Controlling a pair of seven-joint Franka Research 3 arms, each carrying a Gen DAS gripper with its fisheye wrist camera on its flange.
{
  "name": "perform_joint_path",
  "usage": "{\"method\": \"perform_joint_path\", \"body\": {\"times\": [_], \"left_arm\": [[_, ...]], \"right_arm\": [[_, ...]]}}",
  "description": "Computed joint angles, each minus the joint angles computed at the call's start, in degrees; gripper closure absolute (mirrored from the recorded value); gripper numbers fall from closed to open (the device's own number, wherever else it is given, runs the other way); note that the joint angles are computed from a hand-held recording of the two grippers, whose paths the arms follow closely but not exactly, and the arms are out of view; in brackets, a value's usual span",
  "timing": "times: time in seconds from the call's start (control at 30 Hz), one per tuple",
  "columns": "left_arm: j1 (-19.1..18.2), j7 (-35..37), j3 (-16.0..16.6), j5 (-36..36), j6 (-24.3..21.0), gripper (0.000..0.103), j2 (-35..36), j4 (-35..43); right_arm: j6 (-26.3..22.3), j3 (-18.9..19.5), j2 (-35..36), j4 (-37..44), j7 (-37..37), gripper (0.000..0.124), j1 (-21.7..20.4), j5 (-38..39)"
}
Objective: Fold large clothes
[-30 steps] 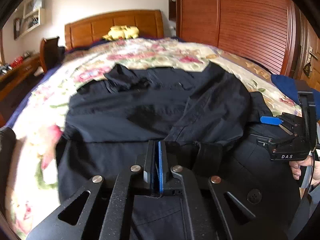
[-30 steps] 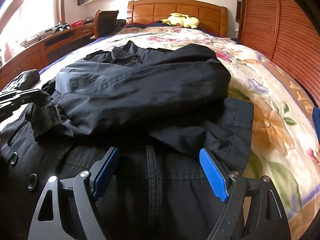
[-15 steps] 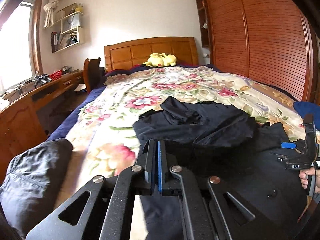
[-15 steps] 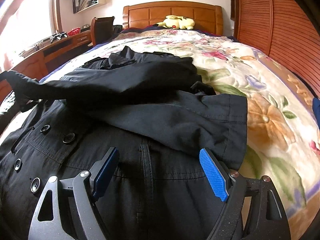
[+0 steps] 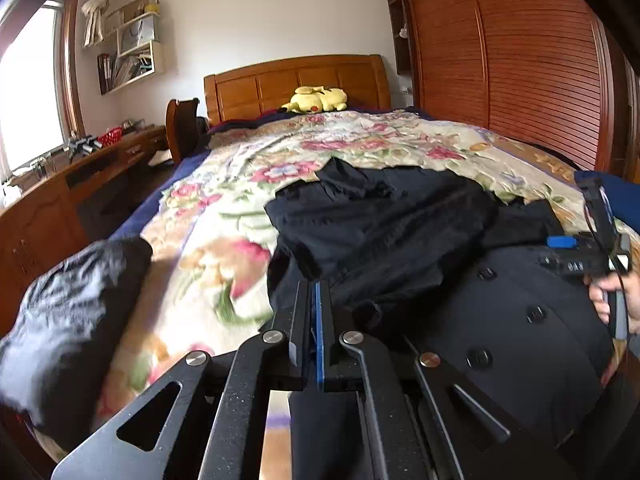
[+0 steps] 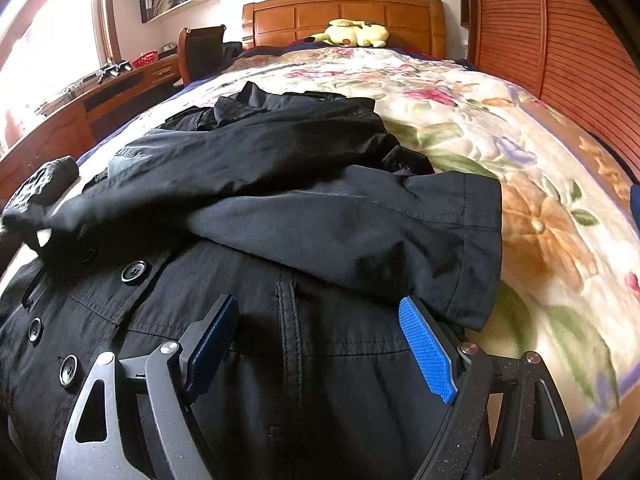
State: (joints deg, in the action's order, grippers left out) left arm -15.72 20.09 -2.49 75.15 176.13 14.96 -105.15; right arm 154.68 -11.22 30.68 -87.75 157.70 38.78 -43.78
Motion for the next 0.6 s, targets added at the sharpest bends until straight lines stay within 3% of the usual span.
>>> {"method": "perform_joint_path", "body": {"times": [0.4,0.43,0.5,0.6], "left_arm": [[1.92,-9.57,-2.13,8.01,0.62,0.099,-4.19,-5.89],[2.17,-9.58,-2.37,8.08,0.44,0.096,-4.12,-5.68],[2.75,-8.28,-2.84,6.66,0.62,0.078,-3.43,-4.55],[3.79,-1.25,-3.43,-1.02,1.98,0.058,-1.10,-1.76]], "right_arm": [[-4.26,1.71,1.17,2.63,-3.64,0.039,-0.65,2.93],[-4.34,1.61,1.25,2.75,-3.75,0.039,-0.56,3.00],[-4.33,1.22,1.18,2.64,-3.47,0.039,-0.23,2.77],[-4.57,1.01,1.33,2.85,-3.25,0.039,0.05,2.49]]}}
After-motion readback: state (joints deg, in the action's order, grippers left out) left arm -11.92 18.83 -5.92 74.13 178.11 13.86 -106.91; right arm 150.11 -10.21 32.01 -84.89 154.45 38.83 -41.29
